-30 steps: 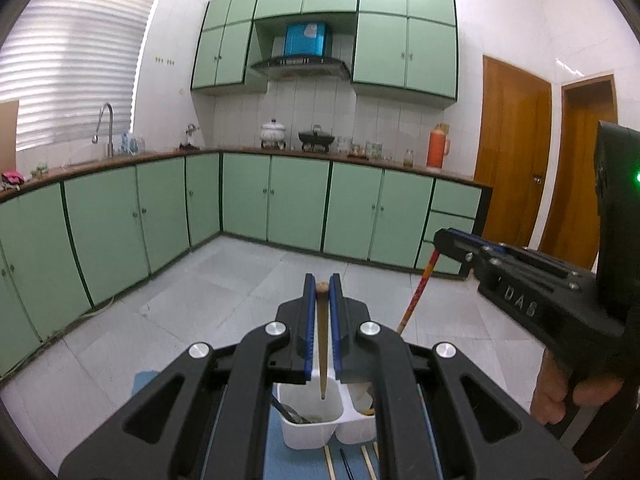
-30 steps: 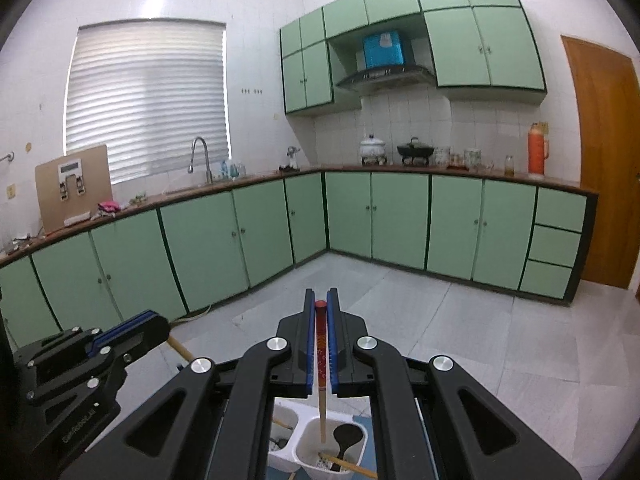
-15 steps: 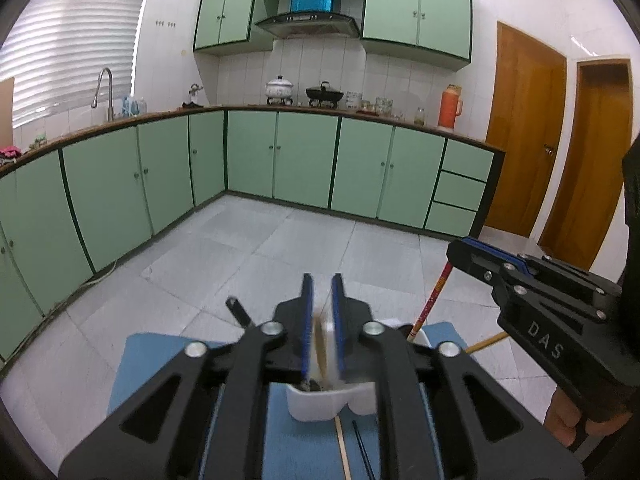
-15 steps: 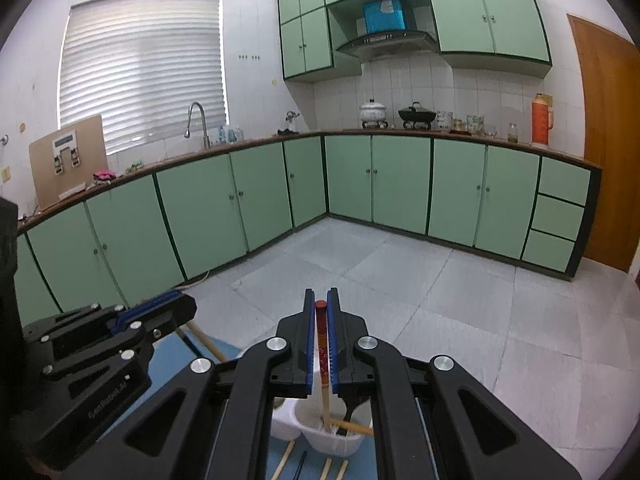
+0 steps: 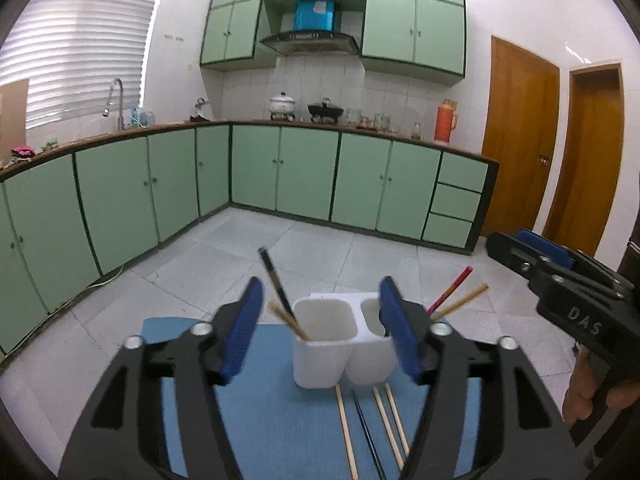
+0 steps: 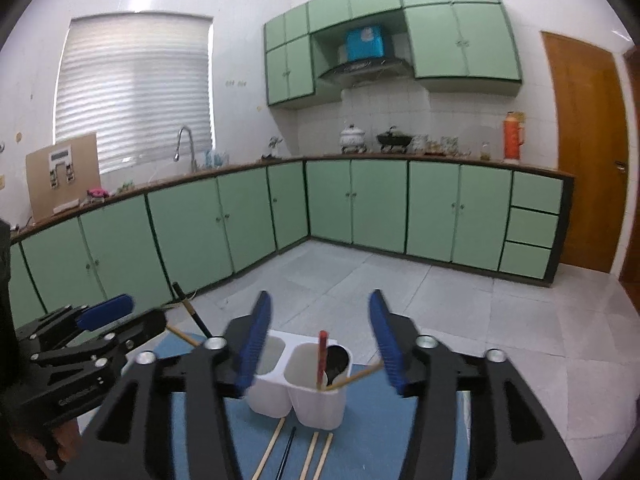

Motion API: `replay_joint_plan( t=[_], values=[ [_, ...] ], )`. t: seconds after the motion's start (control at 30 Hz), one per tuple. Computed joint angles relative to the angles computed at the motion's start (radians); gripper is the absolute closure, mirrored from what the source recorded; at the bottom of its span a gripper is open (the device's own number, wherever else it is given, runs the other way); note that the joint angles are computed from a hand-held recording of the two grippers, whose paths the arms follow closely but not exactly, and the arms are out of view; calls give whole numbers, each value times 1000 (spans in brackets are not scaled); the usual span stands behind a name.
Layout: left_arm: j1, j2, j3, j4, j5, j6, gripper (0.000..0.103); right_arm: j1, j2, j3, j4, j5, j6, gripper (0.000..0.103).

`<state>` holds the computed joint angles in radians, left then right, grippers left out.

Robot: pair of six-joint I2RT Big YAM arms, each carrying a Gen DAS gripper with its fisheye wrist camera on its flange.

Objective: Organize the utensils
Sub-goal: 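Move both open tools back over the remaining chopsticks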

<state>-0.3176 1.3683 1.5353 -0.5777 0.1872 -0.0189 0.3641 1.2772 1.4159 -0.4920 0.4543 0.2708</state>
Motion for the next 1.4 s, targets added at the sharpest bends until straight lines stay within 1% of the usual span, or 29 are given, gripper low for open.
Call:
replay_joint_plan(
  t=[0.03, 0.07, 0.2, 0.27, 0.33, 0.43, 0.5, 0.57, 0.6, 0.63, 0.67, 0.77, 0.83, 0.9, 1.0, 1.2, 1.4],
  values=[
    [1, -25, -36, 15, 0, -2, 35, 11, -21, -30, 13, 14, 11, 46],
    [-2, -44, -63, 23, 2, 1, 34, 23, -40, -56, 15, 28, 25, 46],
    [-6, -115, -183, 44, -19, 25, 34, 70, -88, -145, 6, 87, 80, 46],
    [-3, -134, -233, 49, -22, 22, 34, 90, -107, -191, 0, 109, 119, 46],
    [-2, -140, -272, 19, -18, 26, 34, 109, -118, -238, -17, 108, 177, 46],
    [-7, -143, -315, -12, -41, 59, 34, 136, -112, -291, -82, 112, 274, 47],
    [-7, -150, -352, -41, -39, 71, 35, 153, -111, -322, -106, 101, 319, 50],
    [-7, -161, -385, -64, -41, 83, 38, 169, -111, -346, -118, 87, 348, 53],
    [-8, -165, -401, -72, -46, 88, 39, 182, -108, -357, -130, 88, 362, 56],
    [-6, -171, -418, -73, -46, 92, 39, 192, -105, -367, -138, 91, 375, 59],
    [-6, -173, -432, -80, -48, 93, 40, 196, -104, -376, -141, 87, 385, 59],
    [-13, -171, -461, -92, -58, 90, 42, 203, -90, -397, -149, 64, 429, 65],
    [-20, -166, -471, -105, -70, 94, 44, 197, -80, -395, -158, 44, 431, 70],
    [-20, -158, -472, -116, -77, 97, 45, 188, -70, -394, -164, 27, 430, 71],
    [-9, -148, -463, -138, -64, 99, 48, 179, -65, -393, -172, -1, 427, 75],
    [-8, -154, -459, -155, -37, 96, 48, 194, -66, -394, -164, -17, 416, 76],
    [-20, -155, -471, -157, -46, 104, 48, 190, -35, -371, -186, -46, 403, 79]
  ],
)
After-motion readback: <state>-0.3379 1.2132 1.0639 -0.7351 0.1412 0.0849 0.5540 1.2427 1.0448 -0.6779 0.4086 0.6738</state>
